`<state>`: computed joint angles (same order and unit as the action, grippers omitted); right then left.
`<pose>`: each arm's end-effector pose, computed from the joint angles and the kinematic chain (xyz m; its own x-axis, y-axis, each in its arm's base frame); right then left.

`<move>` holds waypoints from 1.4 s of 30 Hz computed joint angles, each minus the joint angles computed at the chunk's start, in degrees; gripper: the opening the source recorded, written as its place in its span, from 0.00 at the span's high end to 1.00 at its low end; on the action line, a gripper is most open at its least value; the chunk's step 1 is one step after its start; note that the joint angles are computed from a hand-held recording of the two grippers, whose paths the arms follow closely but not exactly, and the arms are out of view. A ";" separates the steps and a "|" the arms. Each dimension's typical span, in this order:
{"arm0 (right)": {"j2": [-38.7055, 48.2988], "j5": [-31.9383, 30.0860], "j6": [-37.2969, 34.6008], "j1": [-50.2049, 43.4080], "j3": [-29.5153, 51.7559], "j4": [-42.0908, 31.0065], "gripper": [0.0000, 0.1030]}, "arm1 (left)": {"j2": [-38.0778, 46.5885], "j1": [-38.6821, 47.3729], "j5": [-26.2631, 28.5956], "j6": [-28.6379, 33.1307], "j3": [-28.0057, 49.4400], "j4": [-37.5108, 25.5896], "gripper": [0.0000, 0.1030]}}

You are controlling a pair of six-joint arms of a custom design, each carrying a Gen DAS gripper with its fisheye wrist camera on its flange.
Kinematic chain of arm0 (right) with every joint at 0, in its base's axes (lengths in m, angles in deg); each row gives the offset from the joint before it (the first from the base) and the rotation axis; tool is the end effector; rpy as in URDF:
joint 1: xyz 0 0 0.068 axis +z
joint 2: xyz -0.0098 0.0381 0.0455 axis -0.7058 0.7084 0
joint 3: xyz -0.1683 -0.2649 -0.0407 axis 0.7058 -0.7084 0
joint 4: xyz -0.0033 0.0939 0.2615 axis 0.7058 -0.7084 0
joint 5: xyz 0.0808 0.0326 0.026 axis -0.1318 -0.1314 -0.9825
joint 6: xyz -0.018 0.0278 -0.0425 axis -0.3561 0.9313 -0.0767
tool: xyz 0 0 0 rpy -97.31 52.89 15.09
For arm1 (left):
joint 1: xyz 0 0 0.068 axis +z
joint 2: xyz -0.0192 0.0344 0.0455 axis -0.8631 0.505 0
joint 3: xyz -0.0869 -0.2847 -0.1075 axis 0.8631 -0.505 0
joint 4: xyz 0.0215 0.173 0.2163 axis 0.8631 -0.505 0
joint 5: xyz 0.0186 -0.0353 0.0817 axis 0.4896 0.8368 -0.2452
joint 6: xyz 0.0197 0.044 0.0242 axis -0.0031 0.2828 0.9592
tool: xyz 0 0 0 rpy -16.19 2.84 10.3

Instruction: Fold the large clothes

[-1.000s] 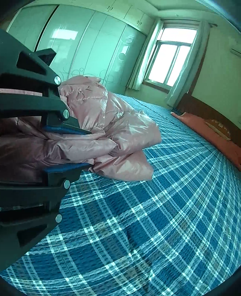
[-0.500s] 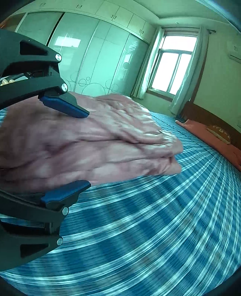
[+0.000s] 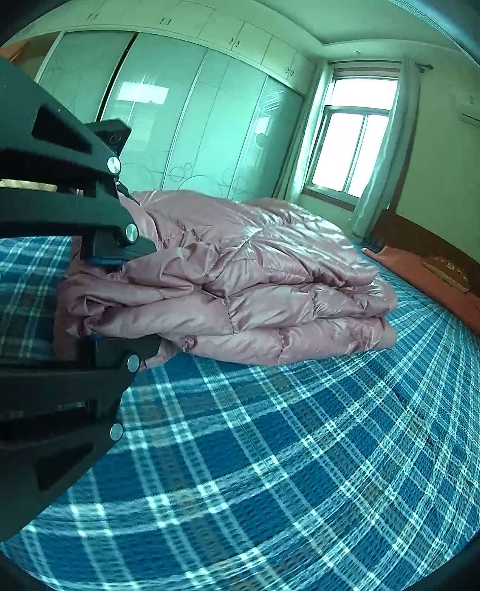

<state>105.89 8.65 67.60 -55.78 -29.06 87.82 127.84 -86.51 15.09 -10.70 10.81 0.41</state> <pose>0.2553 -0.0188 0.1101 -0.8964 0.3704 -0.2434 -0.0164 0.5210 0.8534 0.2796 -0.1460 0.0956 -0.7454 -0.5935 -0.3035 -0.2505 0.6713 -0.6975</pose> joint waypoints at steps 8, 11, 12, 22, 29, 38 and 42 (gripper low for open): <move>2.26 -0.90 2.90 -0.07 -2.35 6.21 0.78 | 0.03 -1.45 -2.97 0.90 1.12 -2.01 0.54; 5.92 -2.54 -0.85 -2.95 0.80 3.31 0.71 | -1.17 -2.84 -4.92 0.30 1.07 -3.43 0.48; 6.16 -2.66 -2.39 -3.79 0.62 2.62 0.69 | -2.01 -3.49 -5.97 0.28 1.14 -4.58 0.47; 2.48 -3.98 -15.07 -12.14 -1.19 -9.66 0.58 | -9.26 -9.70 -19.34 4.25 2.15 -17.18 0.35; -0.38 -2.76 -26.48 -18.44 -2.11 -20.15 0.58 | -12.76 -12.88 -25.31 3.77 1.73 -23.66 0.29; -10.21 1.43 -43.93 -28.92 -3.68 -39.39 0.57 | -16.64 -18.30 -32.54 -0.17 2.33 -34.89 0.25; -18.55 4.50 -49.37 -32.88 -6.67 -44.95 0.46 | -17.20 -21.98 -36.21 -3.01 2.62 -40.83 0.25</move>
